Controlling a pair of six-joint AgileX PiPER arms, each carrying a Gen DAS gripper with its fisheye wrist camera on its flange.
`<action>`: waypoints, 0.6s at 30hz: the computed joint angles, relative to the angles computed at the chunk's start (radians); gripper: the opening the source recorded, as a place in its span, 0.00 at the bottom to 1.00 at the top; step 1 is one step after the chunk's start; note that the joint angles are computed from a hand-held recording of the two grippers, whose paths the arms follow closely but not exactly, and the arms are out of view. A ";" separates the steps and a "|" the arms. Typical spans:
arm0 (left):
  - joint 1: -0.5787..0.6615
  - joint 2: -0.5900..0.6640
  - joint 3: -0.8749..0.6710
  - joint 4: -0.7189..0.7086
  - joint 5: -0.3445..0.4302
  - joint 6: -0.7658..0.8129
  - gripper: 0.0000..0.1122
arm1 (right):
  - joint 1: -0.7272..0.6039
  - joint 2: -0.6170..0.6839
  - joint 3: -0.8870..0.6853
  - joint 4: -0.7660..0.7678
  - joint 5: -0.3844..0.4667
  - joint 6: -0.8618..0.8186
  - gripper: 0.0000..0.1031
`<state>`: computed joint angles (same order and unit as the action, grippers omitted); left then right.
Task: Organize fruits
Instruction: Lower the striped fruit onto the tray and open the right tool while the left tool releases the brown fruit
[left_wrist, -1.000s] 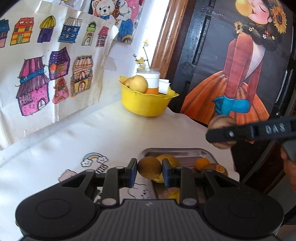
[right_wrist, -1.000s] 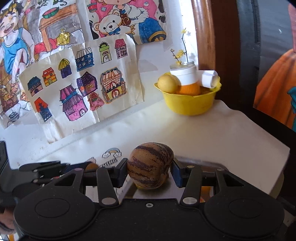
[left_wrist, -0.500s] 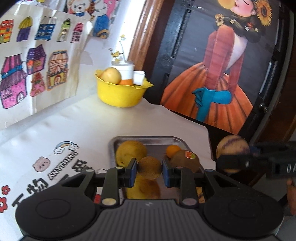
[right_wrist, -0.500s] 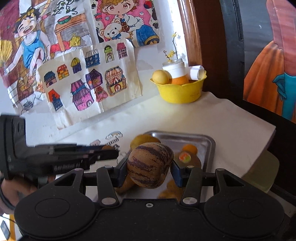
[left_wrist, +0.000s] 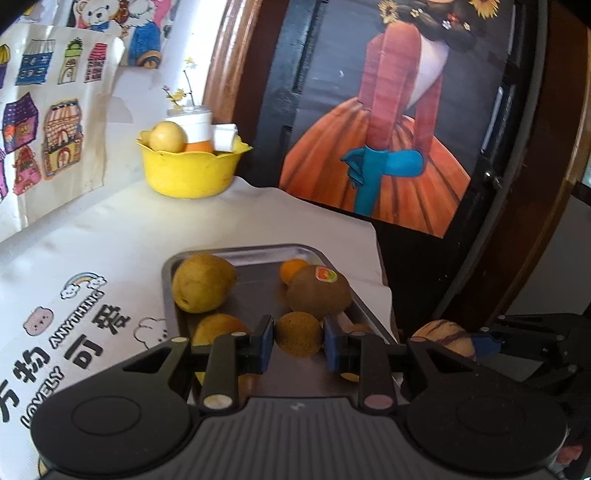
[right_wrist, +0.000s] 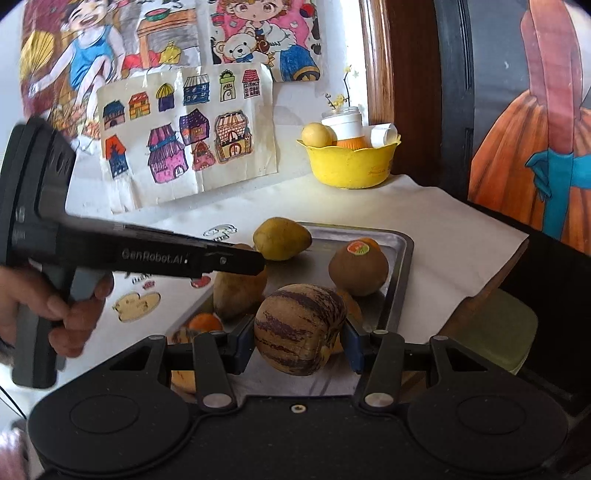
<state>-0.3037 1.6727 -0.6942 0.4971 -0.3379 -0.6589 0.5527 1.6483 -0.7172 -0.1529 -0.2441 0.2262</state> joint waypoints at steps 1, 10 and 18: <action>-0.003 0.002 0.000 0.017 0.003 -0.018 0.28 | 0.013 0.001 0.024 0.097 -0.030 -0.093 0.49; -0.046 0.041 -0.012 -0.095 0.043 0.063 0.28 | 0.148 0.076 0.161 0.577 -0.344 -0.434 0.49; -0.098 0.056 -0.014 -0.390 0.084 0.317 0.28 | 0.274 0.194 0.171 0.809 -0.552 -0.528 0.49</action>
<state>-0.4016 1.7287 -0.7077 0.1070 -0.2537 -0.3424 0.8269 1.8423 -0.5462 0.6561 -0.7958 -0.3018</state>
